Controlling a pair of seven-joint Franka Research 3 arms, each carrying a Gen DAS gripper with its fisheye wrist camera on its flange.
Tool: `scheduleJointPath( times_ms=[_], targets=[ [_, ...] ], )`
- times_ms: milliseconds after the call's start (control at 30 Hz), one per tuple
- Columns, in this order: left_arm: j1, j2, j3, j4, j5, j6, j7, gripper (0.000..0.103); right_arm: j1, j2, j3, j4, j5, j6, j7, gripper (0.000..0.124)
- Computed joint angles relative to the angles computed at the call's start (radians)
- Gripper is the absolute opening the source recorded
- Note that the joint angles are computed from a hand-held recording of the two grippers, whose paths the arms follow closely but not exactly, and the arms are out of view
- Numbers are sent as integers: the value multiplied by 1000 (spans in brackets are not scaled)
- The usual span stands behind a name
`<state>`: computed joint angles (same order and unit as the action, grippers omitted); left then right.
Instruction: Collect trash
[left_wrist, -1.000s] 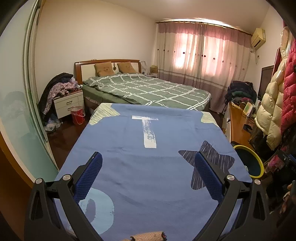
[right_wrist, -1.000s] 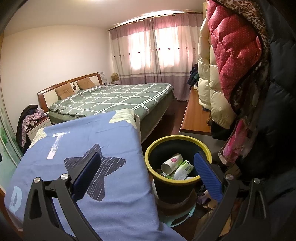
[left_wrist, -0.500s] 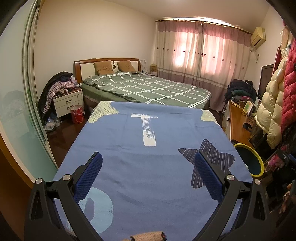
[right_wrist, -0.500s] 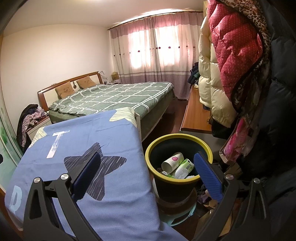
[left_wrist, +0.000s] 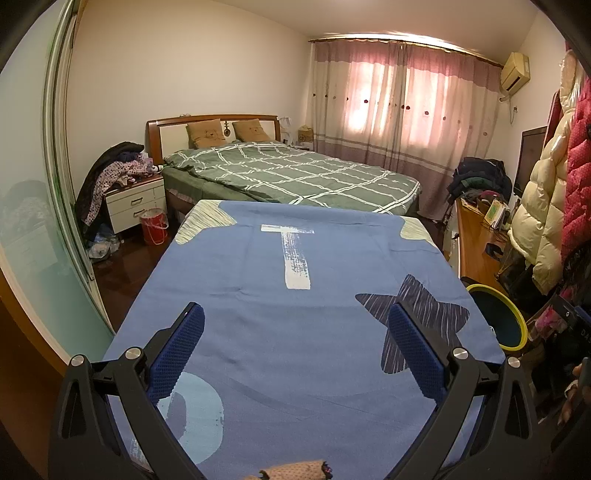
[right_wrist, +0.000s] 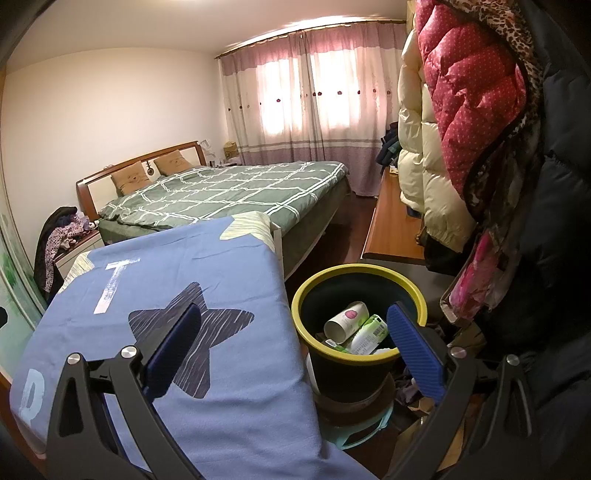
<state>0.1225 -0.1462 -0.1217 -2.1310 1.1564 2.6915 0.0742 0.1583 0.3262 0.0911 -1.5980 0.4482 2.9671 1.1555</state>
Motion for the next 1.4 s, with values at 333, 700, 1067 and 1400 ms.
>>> scheduleJointPath(
  times_ms=[333, 700, 1067, 1400],
  targets=[
    [2, 3, 1, 1, 21, 14, -17, 98, 4, -1, -2, -4, -3, 0, 3, 96],
    [-1, 4, 3, -1, 25, 23, -13, 98, 5, 0, -3, -3, -7, -1, 8, 96],
    [1, 2, 3, 0, 21, 23, -6, 98, 9, -2, -3, -9, -11, 1, 11, 96],
    [1, 4, 4, 0, 16, 28, -3, 98, 11, -5, -1, -17, -12, 2, 11, 96]
  ],
)
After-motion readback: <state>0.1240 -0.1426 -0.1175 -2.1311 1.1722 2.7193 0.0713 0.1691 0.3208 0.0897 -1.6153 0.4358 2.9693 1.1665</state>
